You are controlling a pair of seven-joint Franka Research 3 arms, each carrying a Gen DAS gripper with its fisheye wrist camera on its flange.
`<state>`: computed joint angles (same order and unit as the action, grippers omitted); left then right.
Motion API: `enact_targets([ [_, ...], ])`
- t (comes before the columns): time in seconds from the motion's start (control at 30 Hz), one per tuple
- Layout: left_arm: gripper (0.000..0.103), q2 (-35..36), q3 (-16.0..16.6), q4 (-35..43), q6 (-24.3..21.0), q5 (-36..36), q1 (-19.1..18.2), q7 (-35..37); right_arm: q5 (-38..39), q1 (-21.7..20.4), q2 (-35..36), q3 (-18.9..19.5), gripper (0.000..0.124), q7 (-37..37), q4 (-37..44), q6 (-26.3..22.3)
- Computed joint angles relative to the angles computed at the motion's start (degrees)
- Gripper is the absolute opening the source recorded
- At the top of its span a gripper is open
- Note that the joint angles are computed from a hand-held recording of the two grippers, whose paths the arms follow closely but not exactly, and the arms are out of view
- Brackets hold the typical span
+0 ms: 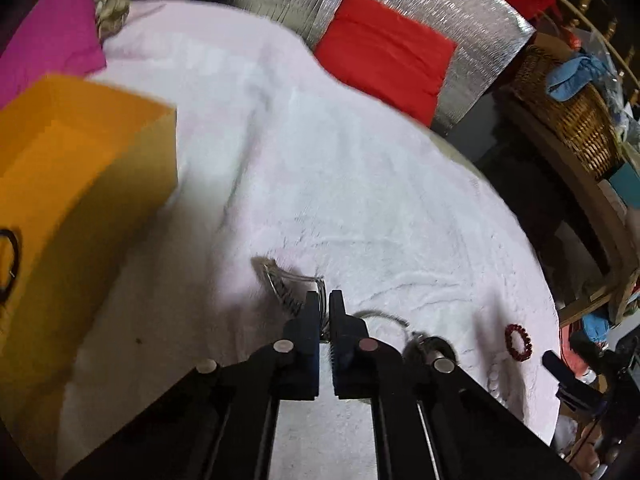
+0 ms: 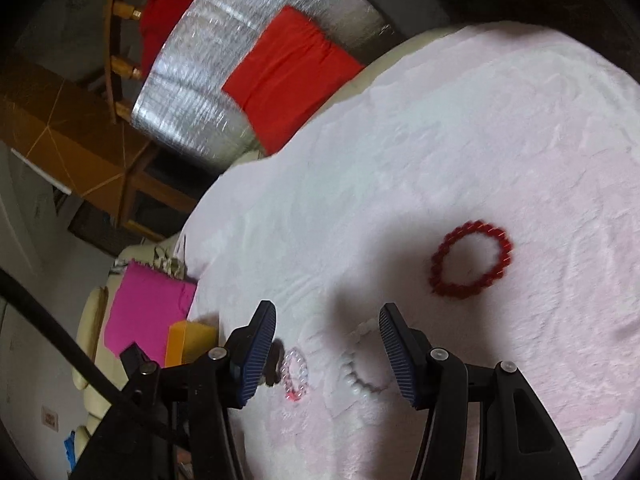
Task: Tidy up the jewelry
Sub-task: 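Lower the left tool onto the silver watch band and grasp it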
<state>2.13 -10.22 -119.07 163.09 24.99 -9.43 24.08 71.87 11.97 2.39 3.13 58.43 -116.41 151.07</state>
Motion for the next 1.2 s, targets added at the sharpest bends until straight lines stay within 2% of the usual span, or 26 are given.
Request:
enact_targets([
  [0.07,0.002,-1.3,0.2,-0.8,1.6,3.3,0.0,-1.8,-0.8,0.3,0.5,0.3,0.055,-0.5,0.8,-1.3],
  [0.2,0.002,-3.9,0.0,-2.1,3.6,10.9,0.7,-5.2,0.0,0.3,0.4,0.3,0.054,-0.7,0.8,-0.4],
  [0.3,0.002,-4.7,-0.3,-3.0,3.9,9.7,1.2,-3.5,-0.5,-0.2,0.4,-0.2,0.054,0.7,0.3,-0.5],
  [0.4,0.003,-3.7,-0.2,-2.4,2.0,3.8,1.2,0.7,-2.4,-0.8,0.5,-0.6,0.054,2.7,0.1,-0.7],
  [0.47,0.022,-3.2,-0.1,-2.3,0.4,-1.1,1.1,3.6,-2.4,-1.2,0.0,-0.8,0.054,3.1,-0.4,0.9],
  [0.5,0.044,-3.1,-0.1,-2.3,0.1,-2.0,1.2,3.5,-1.2,-1.5,-0.4,-1.0,0.054,2.4,-0.7,1.6],
  [0.53,0.062,-3.3,-0.1,-3.0,0.1,-2.1,1.3,2.7,-0.7,-1.7,-0.4,-1.2,0.054,2.6,-0.6,2.1],
  [0.57,0.064,-3.1,-0.1,-3.0,0.0,-1.7,1.4,1.6,-0.2,-2.0,-0.5,-1.4,0.054,3.1,-0.8,3.1],
  [0.67,0.064,-2.0,-0.1,-2.7,0.3,-4.1,1.4,3.1,-1.6,-2.7,-0.3,-2.1,0.054,7.0,-1.3,5.1],
  [0.77,0.062,-0.3,-0.1,-1.7,0.2,-5.3,1.1,3.6,-4.7,-3.3,0.4,-2.2,0.050,11.5,-1.4,5.1],
  [0.8,0.057,0.3,-0.2,-1.3,0.3,-5.7,1.0,4.2,-5.4,-3.4,0.6,-2.2,0.050,12.5,-1.4,5.0],
  [0.83,0.043,0.8,-0.2,-0.7,0.1,-6.5,0.9,5.3,-4.9,-3.6,0.8,-2.1,0.050,12.3,-1.3,4.4],
  [0.87,0.035,1.5,-0.4,-0.2,-0.3,-7.4,0.8,6.8,-4.1,-3.7,0.9,-1.9,0.050,11.7,-1.1,4.0],
  [0.93,0.010,2.3,-0.3,0.8,-1.5,-7.1,0.4,7.8,-3.4,-3.6,1.3,-1.4,0.050,10.2,-0.5,2.6],
  [1.07,0.007,1.6,0.3,0.5,-1.3,-4.4,0.0,5.6,-3.7,-2.2,2.2,0.1,0.050,7.5,1.3,0.8],
  [1.2,0.003,-0.3,0.7,-0.2,1.9,1.0,0.0,2.3,-4.2,-0.6,3.8,1.5,0.050,5.3,3.5,-1.0],
])
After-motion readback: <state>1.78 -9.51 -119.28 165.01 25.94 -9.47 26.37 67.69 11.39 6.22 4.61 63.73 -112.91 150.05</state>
